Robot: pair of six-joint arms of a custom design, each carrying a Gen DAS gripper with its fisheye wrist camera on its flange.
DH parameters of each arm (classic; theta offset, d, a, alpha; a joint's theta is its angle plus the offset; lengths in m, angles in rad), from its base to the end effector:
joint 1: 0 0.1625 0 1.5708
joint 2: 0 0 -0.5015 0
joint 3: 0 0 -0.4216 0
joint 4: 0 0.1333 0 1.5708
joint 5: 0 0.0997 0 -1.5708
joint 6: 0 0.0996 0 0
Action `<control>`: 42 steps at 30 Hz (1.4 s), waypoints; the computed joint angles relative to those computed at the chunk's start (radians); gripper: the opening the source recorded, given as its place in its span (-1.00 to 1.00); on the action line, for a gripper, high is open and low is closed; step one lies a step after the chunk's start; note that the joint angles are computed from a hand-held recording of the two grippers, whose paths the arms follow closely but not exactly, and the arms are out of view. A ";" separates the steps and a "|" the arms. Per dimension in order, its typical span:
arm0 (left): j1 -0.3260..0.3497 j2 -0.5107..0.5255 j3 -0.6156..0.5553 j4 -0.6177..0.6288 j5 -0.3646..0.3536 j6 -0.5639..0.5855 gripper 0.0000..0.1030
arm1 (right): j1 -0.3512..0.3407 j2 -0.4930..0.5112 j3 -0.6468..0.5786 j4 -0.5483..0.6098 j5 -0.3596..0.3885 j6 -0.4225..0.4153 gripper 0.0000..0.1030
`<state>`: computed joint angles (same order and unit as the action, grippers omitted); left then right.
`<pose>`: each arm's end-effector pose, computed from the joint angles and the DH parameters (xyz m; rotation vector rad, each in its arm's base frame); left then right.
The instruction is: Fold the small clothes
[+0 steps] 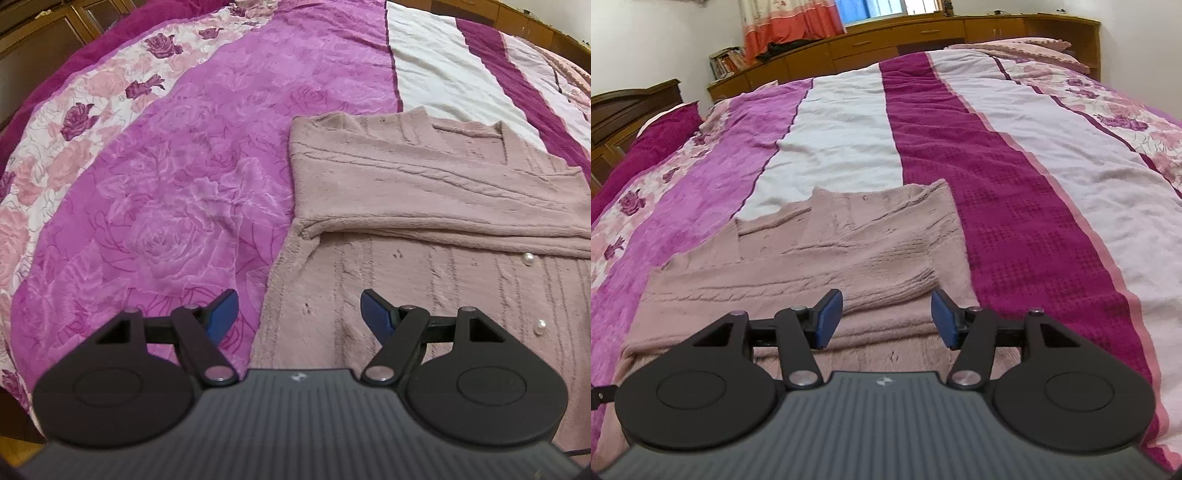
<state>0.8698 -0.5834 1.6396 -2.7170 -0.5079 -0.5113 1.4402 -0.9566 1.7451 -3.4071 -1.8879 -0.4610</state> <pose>-0.3023 -0.6997 0.0325 0.1493 2.1804 -0.8125 0.0079 -0.7252 0.3124 0.1686 -2.3022 1.1632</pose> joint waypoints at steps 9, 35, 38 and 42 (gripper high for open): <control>-0.037 -0.032 0.045 0.061 0.005 -0.077 0.44 | -0.006 -0.116 0.099 0.080 0.061 -0.026 0.21; -0.109 -0.108 0.219 0.132 -0.042 -0.271 0.44 | -0.118 -0.365 0.365 0.194 0.046 -0.200 0.45; -0.107 -0.108 0.224 0.153 -0.051 -0.288 0.44 | -0.124 -0.373 0.370 0.215 0.025 -0.211 0.47; -0.106 -0.106 0.227 0.168 -0.054 -0.303 0.44 | -0.131 -0.371 0.372 0.239 -0.003 -0.231 0.48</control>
